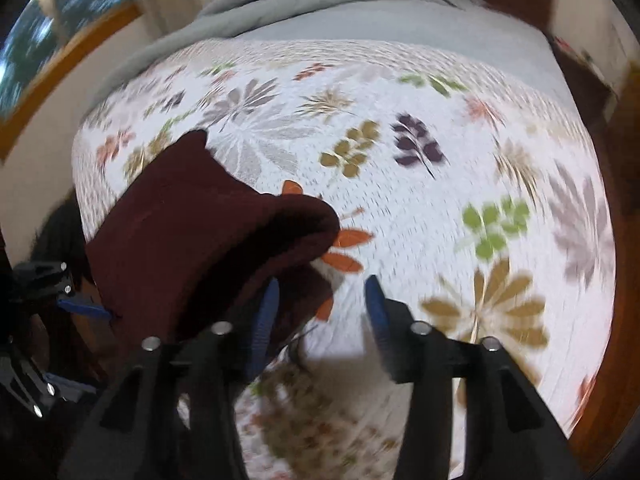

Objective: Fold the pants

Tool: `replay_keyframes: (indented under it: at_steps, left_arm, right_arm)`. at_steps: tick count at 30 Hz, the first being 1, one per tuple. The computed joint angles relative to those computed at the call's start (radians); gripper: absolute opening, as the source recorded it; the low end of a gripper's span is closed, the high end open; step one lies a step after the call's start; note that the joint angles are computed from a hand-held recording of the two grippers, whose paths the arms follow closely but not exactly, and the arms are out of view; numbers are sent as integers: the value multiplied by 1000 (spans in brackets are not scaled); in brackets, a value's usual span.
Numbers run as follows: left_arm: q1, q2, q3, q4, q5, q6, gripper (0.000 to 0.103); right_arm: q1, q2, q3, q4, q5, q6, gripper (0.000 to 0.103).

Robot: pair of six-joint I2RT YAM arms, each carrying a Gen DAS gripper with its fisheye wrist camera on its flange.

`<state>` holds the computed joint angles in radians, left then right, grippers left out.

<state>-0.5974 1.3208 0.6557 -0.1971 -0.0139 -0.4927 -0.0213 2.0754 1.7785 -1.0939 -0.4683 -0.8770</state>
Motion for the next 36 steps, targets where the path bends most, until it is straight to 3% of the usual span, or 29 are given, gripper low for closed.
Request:
replay_keyframes:
  at_steps: [1,4,7,10,14,17,19,21,22,23,27,29,31,32,34,36]
  left_arm:
    - [20,-53,-22,-20,8,14,65]
    - [161,-219,-82,-92,107,93,66]
    - [436,-298,-93,-141,279,205,68]
    - [713,-175,-34,-119,502,281,69]
    - [917,188,174,-116,764,343,69]
    - [921,421,325,-139,772,377,68]
    - [910,552,405,-151,728,418,67]
    - [919,622,425,-134,711,441,60]
    - [922,643,423,-116,686,444,47]
    - [937,655,409,-78,668,436,41]
    - [1007,682,342,58,783,372,39]
    - [1020,693,308,127,813,347,36]
    - [1035,708,294,176,867,304,36]
    - [1044,717,292,197,896,277,36]
    - [1050,697,280,204,905,269,36]
    - [1051,630,239,203,889,290,38]
  right_arm:
    - [-15,-5,-8,3,10,54,61]
    - [-97,19,18,-73,-91,193,64]
    - [-164,33,18,-130,-204,290,74]
    - [-193,80,36,-232,-343,344,81]
    - [-114,89,2,-202,-377,418,81]
    - [-44,117,14,-155,-384,503,81]
    - [-12,136,30,-131,-396,550,75]
    - [30,146,56,-137,-402,546,39]
    - [61,125,51,-120,-382,541,33]
    - [73,101,35,-102,-374,529,20]
    - [101,-56,-97,13,-393,452,11]
    - [66,-72,-162,74,-337,440,10]
    - [24,-21,-207,145,-230,489,14]
    - [11,-4,-222,158,-213,485,24]
    - [-19,4,-255,165,-253,484,34]
    - [-42,-41,-284,162,-300,490,55]
